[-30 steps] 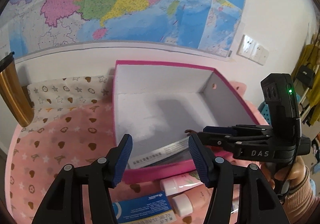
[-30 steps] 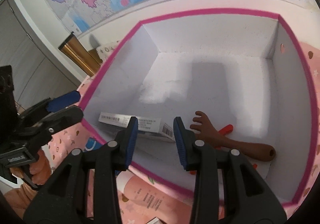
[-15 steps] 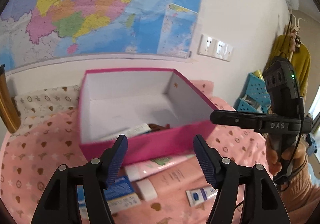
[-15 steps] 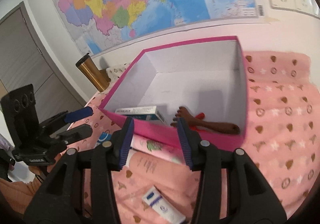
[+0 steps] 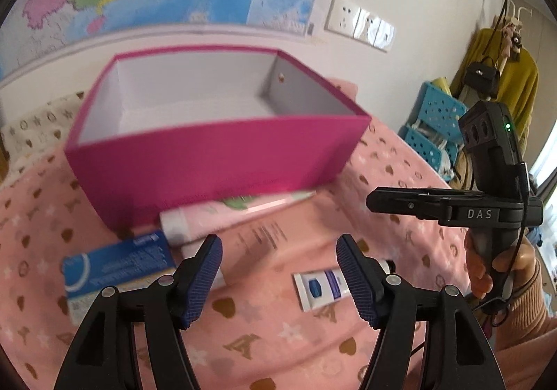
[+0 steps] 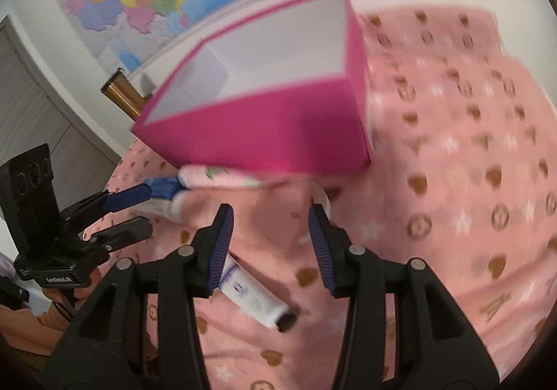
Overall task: Organize rigid objects
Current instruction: 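Withdraw the open right gripper from the box toward the lotion tubes, then grasp the large peach lotion tube with white cap with the right gripper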
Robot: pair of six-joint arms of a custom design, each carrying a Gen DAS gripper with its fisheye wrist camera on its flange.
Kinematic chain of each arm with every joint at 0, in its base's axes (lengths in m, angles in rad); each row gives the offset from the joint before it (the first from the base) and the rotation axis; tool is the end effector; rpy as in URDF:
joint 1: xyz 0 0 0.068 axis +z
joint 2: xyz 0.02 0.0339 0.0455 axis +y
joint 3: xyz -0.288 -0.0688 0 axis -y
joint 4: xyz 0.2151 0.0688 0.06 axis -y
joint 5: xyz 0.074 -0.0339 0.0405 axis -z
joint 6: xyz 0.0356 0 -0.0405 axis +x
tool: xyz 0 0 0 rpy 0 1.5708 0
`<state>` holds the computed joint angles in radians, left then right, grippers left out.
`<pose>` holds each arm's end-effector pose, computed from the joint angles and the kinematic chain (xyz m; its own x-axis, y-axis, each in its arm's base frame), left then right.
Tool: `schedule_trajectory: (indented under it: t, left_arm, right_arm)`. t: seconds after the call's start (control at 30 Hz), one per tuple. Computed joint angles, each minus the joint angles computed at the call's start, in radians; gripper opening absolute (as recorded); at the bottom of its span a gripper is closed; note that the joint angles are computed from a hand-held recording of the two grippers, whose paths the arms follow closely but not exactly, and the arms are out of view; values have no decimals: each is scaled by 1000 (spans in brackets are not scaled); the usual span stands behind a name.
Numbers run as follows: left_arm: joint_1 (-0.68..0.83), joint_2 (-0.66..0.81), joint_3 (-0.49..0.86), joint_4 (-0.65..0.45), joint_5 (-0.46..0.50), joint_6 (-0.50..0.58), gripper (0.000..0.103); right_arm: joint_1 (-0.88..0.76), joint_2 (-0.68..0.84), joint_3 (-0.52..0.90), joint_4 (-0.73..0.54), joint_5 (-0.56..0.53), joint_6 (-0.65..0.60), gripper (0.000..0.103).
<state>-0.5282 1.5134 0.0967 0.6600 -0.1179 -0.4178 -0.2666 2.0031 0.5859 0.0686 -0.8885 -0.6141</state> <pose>0.1535 -0.0847 0.1226 -0.7151 -0.0493 -0.6973 0.1493 0.9637 -0.2212 0.2524 -0.0403 0.0775 -0.7697 -0.1665 -0.6163 -0.5413 0.6821 0.4917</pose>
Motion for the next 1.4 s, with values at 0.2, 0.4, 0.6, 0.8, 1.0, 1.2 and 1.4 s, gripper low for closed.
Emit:
schedule_trajectory:
  t: [0.2, 0.4, 0.6, 0.8, 1.0, 1.2, 1.4]
  left_arm:
    - [-17, 124, -16, 97, 8, -44, 70]
    - [12, 158, -47, 137, -12, -68, 70]
    - [65, 187, -80, 185, -6, -64, 70]
    - [139, 176, -89, 188, 37, -33, 70]
    - [180, 219, -58, 176, 89, -2, 70]
    - [234, 282, -39, 207, 182, 14, 70]
    - [216, 279, -33, 191, 164, 5, 70]
  right_arm:
    - [-38, 78, 7, -15, 13, -40, 47]
    - [-32, 107, 3, 4, 14, -37, 47]
    - [-22, 114, 10, 16, 1, -27, 47]
    - [26, 116, 12, 63, -6, 22, 47]
    - [68, 121, 22, 90, -6, 59, 47]
    - [75, 122, 27, 88, -5, 45, 47]
    - [77, 116, 16, 102, 5, 37, 46]
